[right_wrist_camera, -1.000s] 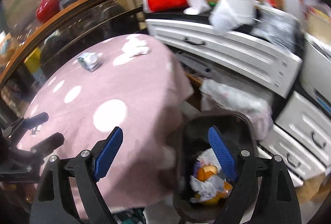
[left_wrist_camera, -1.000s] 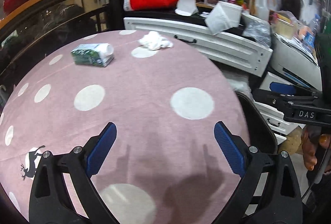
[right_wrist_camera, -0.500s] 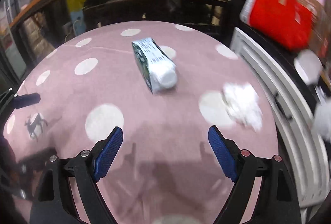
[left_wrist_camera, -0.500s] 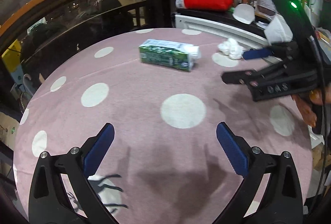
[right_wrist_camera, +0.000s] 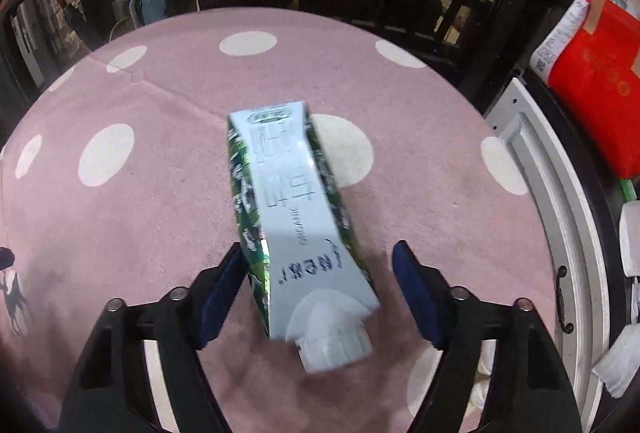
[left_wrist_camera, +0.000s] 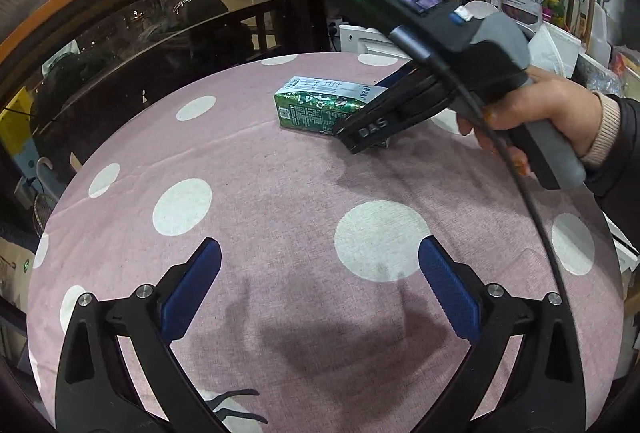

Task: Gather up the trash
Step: 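Grasp the green-and-white milk carton with the right gripper while the left grasps the tissue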

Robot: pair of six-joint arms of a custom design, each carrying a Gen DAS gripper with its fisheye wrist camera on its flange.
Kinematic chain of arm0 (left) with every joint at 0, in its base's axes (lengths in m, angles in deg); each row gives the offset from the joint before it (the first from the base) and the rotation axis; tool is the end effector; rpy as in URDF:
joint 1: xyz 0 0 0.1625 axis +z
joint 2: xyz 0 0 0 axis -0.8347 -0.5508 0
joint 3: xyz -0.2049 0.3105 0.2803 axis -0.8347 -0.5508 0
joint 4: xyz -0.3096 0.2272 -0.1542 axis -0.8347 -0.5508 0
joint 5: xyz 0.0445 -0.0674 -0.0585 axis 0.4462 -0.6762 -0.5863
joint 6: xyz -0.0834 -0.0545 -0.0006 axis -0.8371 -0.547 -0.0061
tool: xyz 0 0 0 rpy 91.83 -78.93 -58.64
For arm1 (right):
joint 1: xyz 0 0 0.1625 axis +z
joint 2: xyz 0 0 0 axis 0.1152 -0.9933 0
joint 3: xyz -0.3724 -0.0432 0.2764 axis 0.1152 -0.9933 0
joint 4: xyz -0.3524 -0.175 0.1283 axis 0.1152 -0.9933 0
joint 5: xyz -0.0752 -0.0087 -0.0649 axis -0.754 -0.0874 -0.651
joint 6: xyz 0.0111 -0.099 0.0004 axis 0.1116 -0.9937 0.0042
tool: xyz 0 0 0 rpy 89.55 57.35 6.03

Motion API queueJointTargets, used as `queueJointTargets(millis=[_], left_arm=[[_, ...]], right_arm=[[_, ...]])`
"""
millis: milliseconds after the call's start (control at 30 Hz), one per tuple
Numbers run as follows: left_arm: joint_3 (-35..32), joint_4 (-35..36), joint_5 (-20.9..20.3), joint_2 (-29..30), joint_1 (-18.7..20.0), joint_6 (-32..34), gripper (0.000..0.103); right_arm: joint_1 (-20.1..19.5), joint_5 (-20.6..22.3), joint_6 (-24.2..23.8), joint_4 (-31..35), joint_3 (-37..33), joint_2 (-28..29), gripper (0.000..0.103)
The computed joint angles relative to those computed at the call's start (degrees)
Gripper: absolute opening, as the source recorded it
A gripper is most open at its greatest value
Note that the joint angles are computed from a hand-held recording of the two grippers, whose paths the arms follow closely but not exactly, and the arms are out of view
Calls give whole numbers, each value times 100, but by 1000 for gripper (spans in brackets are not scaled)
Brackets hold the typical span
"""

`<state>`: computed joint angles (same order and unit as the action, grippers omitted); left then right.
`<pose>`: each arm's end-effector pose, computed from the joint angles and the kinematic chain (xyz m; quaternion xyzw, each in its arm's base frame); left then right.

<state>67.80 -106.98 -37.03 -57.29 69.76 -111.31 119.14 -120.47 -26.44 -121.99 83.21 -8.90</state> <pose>-0.2576 -0.2793 0.2960 0.1120 0.8296 -0.3543 0.4167 0.4536 -0.4877 0.0986 0.5408 -0.7979 0.0625 0.2589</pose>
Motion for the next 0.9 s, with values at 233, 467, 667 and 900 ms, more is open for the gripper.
queueJointTargets(millis=[233, 467, 667, 900], left_arm=[[2, -72, 7, 12, 61, 14, 97], [41, -847, 56, 95, 265, 394, 97], [-53, -2357, 276, 762, 726, 1614, 97], [-526, -4383, 451, 2057, 1402, 3473, 97]], right_arm=[[13, 69, 42, -182, 165, -102, 50], [-159, 547, 558, -348, 662, -913, 50], [-369, 300, 558, -1009, 1373, -1880, 50], [-779, 82, 286, -1606, 2078, -2806, 50]])
